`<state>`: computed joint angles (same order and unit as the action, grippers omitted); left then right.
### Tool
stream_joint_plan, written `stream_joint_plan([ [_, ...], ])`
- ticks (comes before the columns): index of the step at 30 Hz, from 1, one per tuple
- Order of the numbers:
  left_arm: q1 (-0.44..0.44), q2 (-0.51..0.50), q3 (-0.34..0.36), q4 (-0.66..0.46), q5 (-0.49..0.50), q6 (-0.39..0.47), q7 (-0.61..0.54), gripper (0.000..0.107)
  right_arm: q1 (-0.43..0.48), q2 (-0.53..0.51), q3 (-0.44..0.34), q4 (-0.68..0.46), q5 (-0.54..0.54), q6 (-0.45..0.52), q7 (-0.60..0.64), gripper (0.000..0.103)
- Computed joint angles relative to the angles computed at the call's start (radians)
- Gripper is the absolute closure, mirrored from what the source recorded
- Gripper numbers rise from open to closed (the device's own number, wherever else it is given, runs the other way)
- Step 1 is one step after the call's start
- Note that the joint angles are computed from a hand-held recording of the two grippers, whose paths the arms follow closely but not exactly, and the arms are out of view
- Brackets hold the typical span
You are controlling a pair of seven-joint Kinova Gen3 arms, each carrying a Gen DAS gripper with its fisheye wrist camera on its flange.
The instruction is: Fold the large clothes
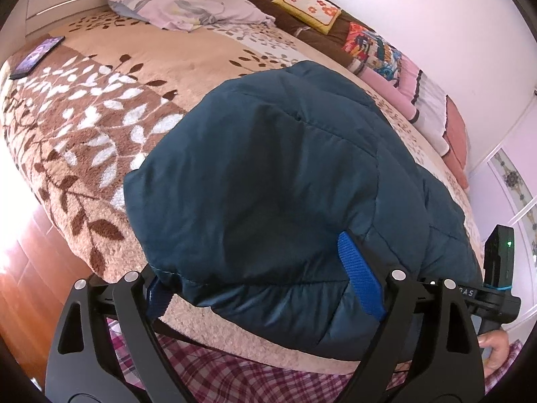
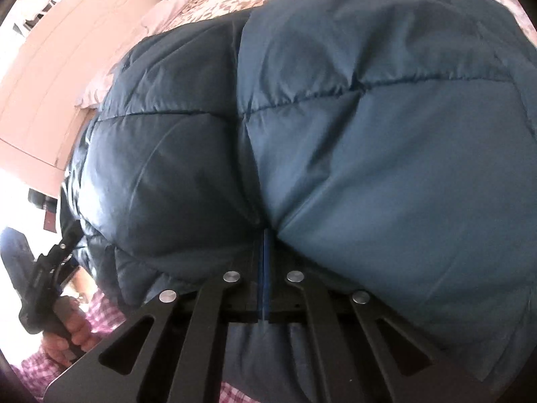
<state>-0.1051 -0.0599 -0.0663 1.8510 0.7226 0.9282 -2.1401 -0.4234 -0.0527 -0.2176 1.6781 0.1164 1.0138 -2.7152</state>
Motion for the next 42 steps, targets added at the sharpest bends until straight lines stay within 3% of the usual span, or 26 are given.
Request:
stream_joint_plan([
  [6,-0.020,0.018,-0.015,-0.010,0.034,0.048,-0.032,0.021,-0.058,0.046,-0.036,-0.062,0.128,0.092,-0.105,0.103],
  [11,-0.050,0.034,-0.022,-0.015,0.066,0.091,-0.052,0.021,-0.123,0.062,-0.049,-0.139,0.216,0.199,-0.110,0.103],
  [16,-0.071,0.047,-0.019,-0.016,0.091,0.114,-0.065,0.021,-0.136,0.040,-0.047,-0.201,0.346,0.210,-0.133,0.102],
  [21,-0.088,0.051,-0.021,-0.016,0.112,0.135,-0.087,0.021,-0.070,0.123,0.032,-0.306,0.279,0.217,-0.009,0.102],
  [24,-0.096,0.050,-0.022,-0.015,0.123,0.142,-0.099,0.021,-0.057,0.215,0.094,-0.386,0.240,0.278,0.065,0.102],
  [27,-0.101,0.053,-0.022,-0.017,0.126,0.147,-0.103,0.021,-0.001,0.253,0.118,-0.383,0.156,0.255,0.081,0.103],
  [32,-0.105,0.062,-0.018,-0.024,0.124,0.157,-0.097,0.021,0.031,0.229,0.137,-0.302,0.091,0.168,0.066,0.103],
  [37,-0.104,0.061,-0.013,-0.026,0.117,0.155,-0.089,0.021,0.041,0.214,0.136,-0.283,0.070,0.147,0.060,0.103],
  [42,-0.097,0.060,-0.008,-0.029,0.109,0.142,-0.082,0.021,-0.007,0.156,0.110,-0.271,0.138,0.144,-0.001,0.102],
])
